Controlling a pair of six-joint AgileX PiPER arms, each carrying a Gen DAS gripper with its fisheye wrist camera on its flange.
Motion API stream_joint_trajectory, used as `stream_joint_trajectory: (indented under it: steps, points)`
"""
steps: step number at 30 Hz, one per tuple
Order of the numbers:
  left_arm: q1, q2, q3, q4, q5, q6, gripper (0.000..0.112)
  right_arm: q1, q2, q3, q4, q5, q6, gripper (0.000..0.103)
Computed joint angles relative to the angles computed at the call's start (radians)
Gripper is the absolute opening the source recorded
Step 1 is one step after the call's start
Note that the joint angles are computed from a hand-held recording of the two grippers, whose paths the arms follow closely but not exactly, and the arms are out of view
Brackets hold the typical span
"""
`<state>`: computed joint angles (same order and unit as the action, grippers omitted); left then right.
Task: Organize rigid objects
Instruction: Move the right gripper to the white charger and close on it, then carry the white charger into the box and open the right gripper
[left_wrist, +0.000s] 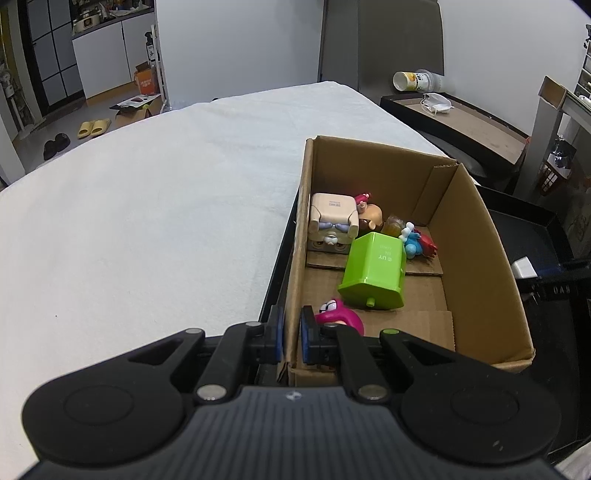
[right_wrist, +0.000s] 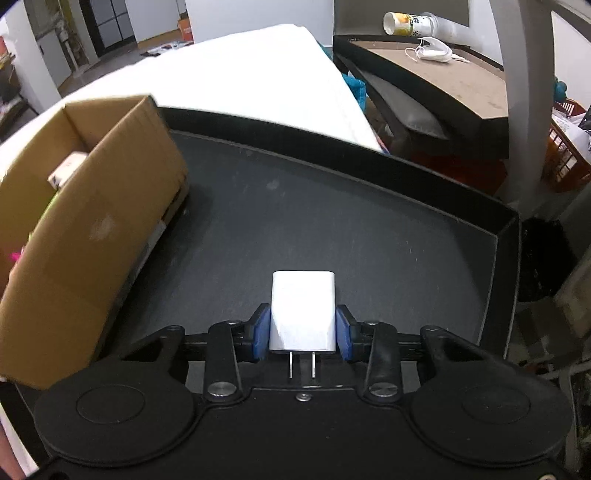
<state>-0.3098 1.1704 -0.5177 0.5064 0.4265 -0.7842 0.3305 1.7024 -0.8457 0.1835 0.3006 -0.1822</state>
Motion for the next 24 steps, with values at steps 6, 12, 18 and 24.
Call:
stream_joint_trajectory:
  steps: [6, 12, 18, 24]
  points:
    - [0.003, -0.001, 0.004, -0.001, -0.006, 0.001, 0.009, 0.007, -0.064, 0.043, -0.023, 0.027, 0.056, 0.036]
    - [0.031, -0.013, 0.006, -0.066, -0.02, 0.068, 0.009, -0.001, -0.132, 0.043, 0.038, 0.081, 0.025, 0.036]
    - [0.082, -0.026, 0.015, -0.185, -0.049, 0.209, 0.009, 0.025, -0.179, 0.018, -0.026, 0.137, 0.096, 0.036]
    - [0.136, -0.036, 0.034, -0.337, -0.089, 0.387, 0.009, 0.085, -0.221, -0.038, -0.089, 0.203, 0.188, 0.036]
